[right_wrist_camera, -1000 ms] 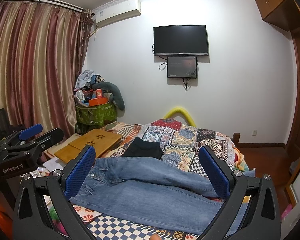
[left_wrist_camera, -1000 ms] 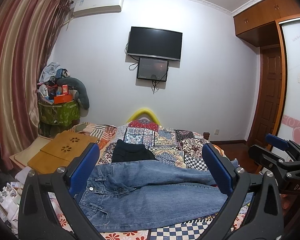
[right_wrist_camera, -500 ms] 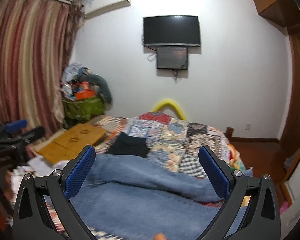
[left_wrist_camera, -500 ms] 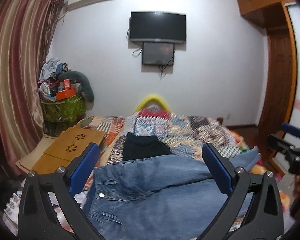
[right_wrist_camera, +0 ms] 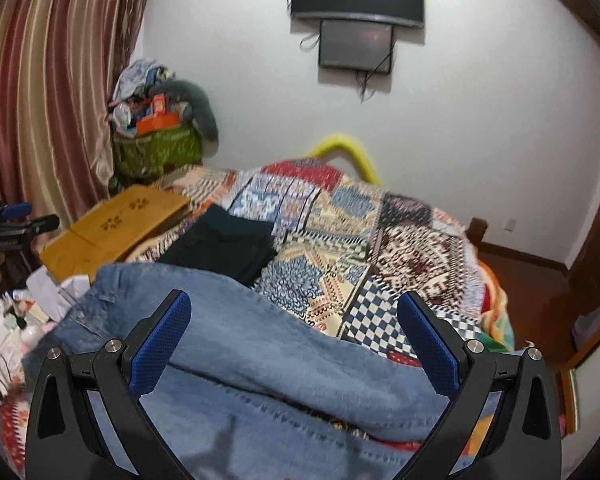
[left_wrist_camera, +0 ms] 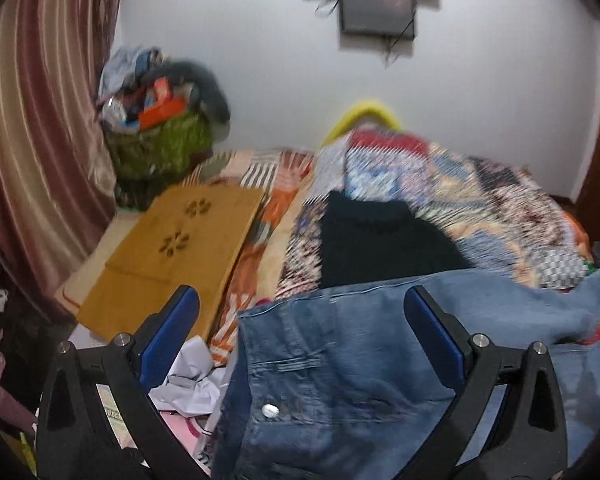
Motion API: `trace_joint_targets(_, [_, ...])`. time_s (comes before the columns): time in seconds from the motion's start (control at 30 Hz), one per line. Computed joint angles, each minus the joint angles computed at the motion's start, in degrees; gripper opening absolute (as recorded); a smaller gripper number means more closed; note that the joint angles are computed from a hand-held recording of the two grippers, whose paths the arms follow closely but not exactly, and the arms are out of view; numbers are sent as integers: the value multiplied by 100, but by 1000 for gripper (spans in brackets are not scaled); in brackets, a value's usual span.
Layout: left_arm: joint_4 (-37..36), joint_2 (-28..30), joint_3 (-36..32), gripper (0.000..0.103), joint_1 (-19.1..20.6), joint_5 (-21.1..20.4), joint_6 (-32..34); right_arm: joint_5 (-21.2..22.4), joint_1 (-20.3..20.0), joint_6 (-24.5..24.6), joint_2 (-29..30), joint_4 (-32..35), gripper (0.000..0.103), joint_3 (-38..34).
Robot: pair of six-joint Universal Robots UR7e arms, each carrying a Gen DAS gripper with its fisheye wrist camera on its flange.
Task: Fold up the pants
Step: 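Lower both tools to the jeans and close them on the waistband and hem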
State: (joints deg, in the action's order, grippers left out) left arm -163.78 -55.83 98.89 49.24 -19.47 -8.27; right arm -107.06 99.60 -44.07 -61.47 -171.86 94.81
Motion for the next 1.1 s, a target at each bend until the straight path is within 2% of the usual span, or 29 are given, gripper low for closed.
trace_joint_targets(0.2, [1218,209,-485,103,813,-183,-813,-148,-238,-72,518,932,102,-695])
trace_joint_targets(0.33, [1981,321,-801,103,1226,-716,-1189,-242,-378,10,879,1559,101,-1205])
trace_joint_targets(0.37, [2084,367,-863,103,1289,-758,-1216,-276,-404,3,968,1693,98,-1328])
trace_joint_targets(0.5, [2215,638,-1173,103,1512,-889,-1124,-390,-494,-84,1254,2182,97,-1765])
trace_joint_targets(0.63, [2099,852,-1497,102,1652,-1305,-876,-361,-569,-120,1469,2704,93,-2180])
trace_joint_targets(0.7, [2255,966,-1717,85,1722,-1524,-770,-359,-602,-88,1591,3136,86,-2453])
trace_joint_targets(0.77, [2515,1049,-1902,79,1780,-1692,-815,-352,-633,-82,1721,3505,77,-2716])
trace_joint_targets(0.87, [2434,1113,-1981,76,1833,-1812,-802,-348,-650,-37,1888,3982,65,-3018])
trace_joint_targets(0.97, [2282,1111,-1913,75,1884,-1923,-1047,-174,-641,14,1989,4272,63,-3188])
trace_joint_targets(1.03, [2212,1140,-1853,70,1820,-1735,-1022,-108,-609,21,2096,4500,63,-3355])
trace_joint_targets(1.1, [2262,1135,-1821,60,1773,-1645,-1129,-337,-557,90,2277,4789,64,-3591])
